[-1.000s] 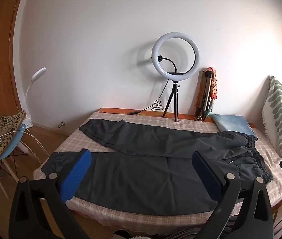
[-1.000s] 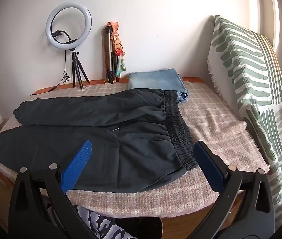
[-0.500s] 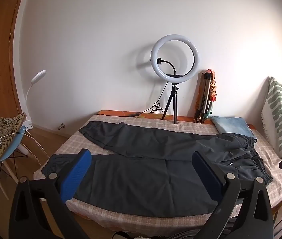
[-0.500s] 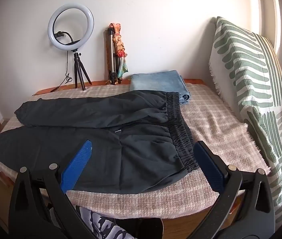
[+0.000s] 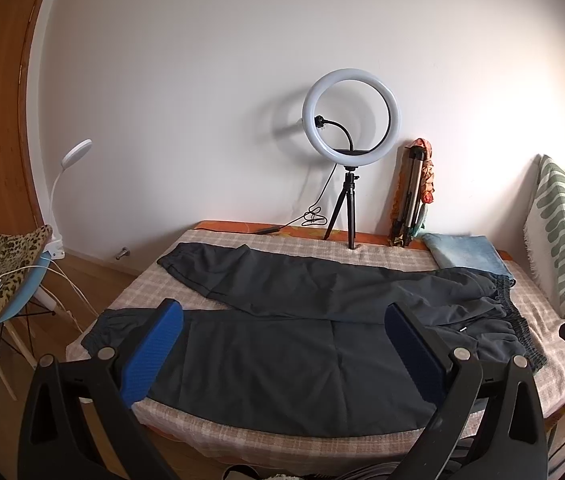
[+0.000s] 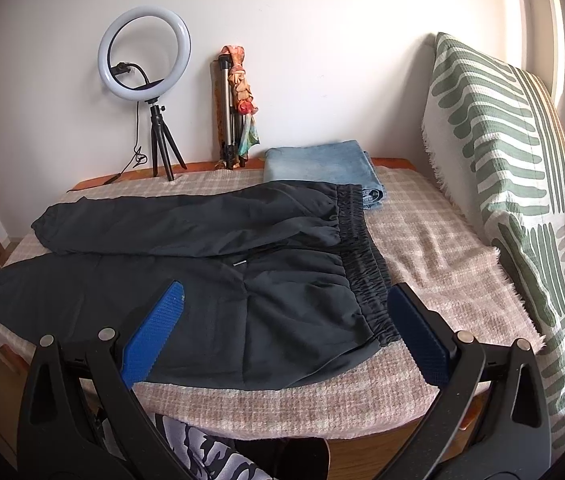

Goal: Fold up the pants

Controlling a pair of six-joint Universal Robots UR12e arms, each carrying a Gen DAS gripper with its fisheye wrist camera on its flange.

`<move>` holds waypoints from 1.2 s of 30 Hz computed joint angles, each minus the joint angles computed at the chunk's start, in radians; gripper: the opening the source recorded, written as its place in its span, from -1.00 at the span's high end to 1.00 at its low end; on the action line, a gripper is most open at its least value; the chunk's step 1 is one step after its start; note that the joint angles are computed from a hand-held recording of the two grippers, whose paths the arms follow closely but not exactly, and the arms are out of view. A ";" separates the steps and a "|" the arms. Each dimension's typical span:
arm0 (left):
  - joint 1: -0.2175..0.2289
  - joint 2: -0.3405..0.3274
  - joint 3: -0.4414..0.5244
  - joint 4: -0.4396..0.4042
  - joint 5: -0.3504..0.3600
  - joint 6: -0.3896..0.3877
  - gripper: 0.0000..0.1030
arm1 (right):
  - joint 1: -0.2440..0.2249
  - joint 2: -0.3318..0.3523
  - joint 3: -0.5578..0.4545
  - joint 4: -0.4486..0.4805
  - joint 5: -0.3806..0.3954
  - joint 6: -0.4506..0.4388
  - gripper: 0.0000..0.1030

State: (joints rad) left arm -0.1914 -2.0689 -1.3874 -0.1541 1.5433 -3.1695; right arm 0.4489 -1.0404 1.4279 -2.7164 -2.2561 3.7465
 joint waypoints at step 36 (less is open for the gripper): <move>-0.001 -0.001 -0.009 0.004 -0.001 0.009 -0.99 | 0.001 0.013 0.001 -0.015 0.006 0.000 -1.00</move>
